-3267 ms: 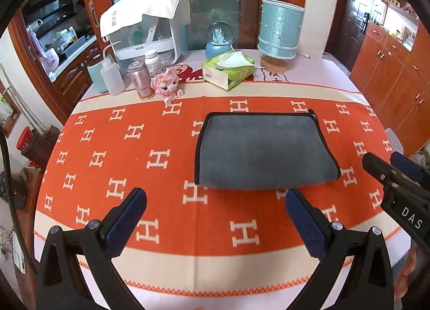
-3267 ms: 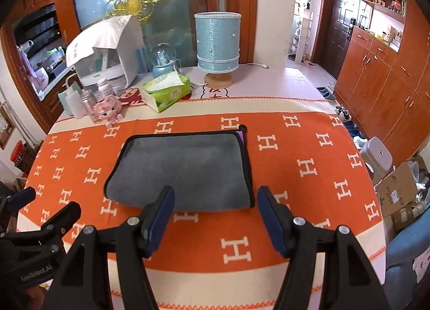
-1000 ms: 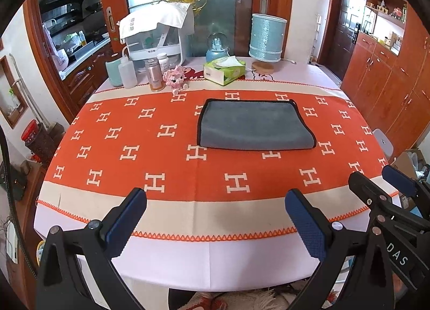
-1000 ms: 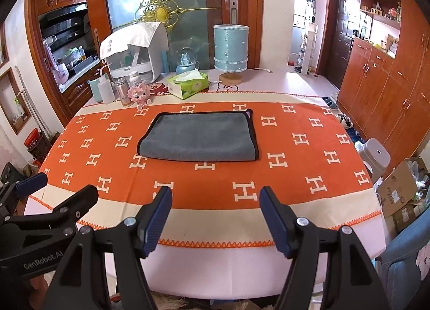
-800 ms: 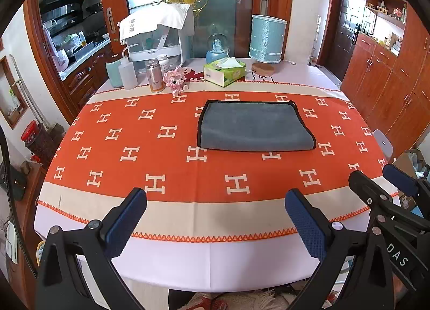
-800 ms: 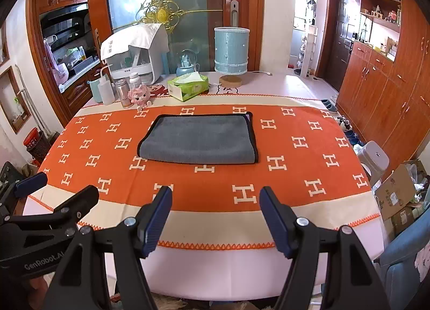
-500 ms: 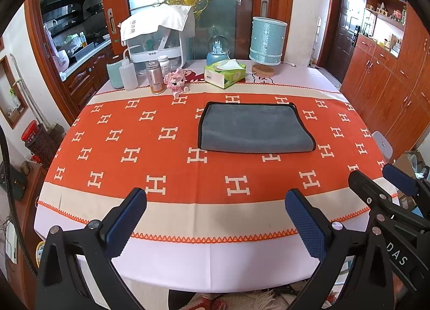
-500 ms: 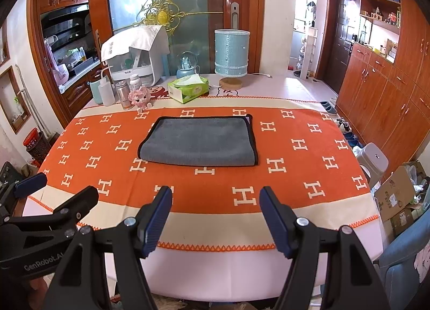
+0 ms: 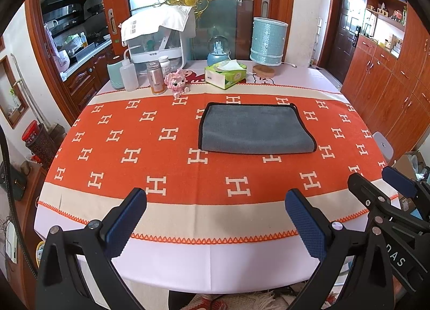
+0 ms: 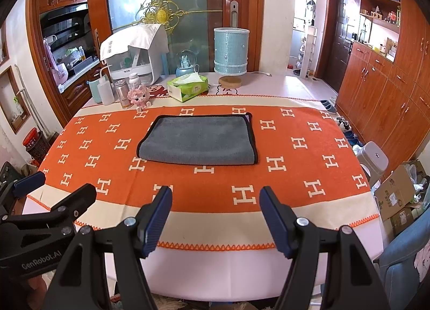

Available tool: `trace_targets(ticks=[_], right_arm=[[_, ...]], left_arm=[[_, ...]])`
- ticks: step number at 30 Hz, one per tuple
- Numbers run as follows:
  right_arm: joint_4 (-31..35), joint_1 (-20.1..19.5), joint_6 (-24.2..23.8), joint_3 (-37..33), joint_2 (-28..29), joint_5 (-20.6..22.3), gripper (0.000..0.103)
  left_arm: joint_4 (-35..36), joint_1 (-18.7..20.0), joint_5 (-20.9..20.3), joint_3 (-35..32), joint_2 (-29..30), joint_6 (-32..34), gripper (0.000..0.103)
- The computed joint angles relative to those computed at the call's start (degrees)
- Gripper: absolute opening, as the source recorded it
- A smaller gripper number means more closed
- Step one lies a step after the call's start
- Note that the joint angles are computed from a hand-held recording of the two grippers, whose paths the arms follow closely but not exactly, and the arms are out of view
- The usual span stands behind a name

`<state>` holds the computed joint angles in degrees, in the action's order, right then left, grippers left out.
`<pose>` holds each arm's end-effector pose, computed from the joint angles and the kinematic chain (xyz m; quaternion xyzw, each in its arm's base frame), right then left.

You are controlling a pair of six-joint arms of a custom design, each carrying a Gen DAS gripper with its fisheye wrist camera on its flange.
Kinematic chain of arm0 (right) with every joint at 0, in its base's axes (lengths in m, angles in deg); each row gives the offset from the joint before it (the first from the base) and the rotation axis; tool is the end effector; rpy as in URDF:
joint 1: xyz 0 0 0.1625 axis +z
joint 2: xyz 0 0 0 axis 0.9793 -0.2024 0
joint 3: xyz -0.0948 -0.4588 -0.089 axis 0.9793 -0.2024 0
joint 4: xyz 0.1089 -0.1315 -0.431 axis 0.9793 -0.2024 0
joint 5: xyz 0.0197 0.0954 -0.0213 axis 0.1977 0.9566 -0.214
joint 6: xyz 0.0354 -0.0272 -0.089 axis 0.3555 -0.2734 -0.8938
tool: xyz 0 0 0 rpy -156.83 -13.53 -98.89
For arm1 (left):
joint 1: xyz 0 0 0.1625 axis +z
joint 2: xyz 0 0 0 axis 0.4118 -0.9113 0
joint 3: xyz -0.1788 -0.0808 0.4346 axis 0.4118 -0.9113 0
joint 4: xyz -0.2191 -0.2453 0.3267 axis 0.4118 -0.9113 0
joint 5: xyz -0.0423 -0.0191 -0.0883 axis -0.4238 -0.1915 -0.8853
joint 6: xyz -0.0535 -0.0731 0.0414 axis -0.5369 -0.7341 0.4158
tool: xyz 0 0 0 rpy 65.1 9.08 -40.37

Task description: Fold towel

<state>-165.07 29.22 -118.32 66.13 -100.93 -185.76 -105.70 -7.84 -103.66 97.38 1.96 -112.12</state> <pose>0.2197 -0.4159 0.3263 0.3194 -0.8752 0.2371 0.2753 -0.4078 -0.3389 0.1217 -0.0554 0.8234 -0.3802 0.4176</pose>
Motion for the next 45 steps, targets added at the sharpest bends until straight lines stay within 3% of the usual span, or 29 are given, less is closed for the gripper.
trace_targets(ticks=[45], right_arm=[[0.17,-0.31,0.61,0.97,0.11,0.19,0.068]], left_arm=[[0.43,0.06,0.23,0.03,-0.45,-0.08,0.102]])
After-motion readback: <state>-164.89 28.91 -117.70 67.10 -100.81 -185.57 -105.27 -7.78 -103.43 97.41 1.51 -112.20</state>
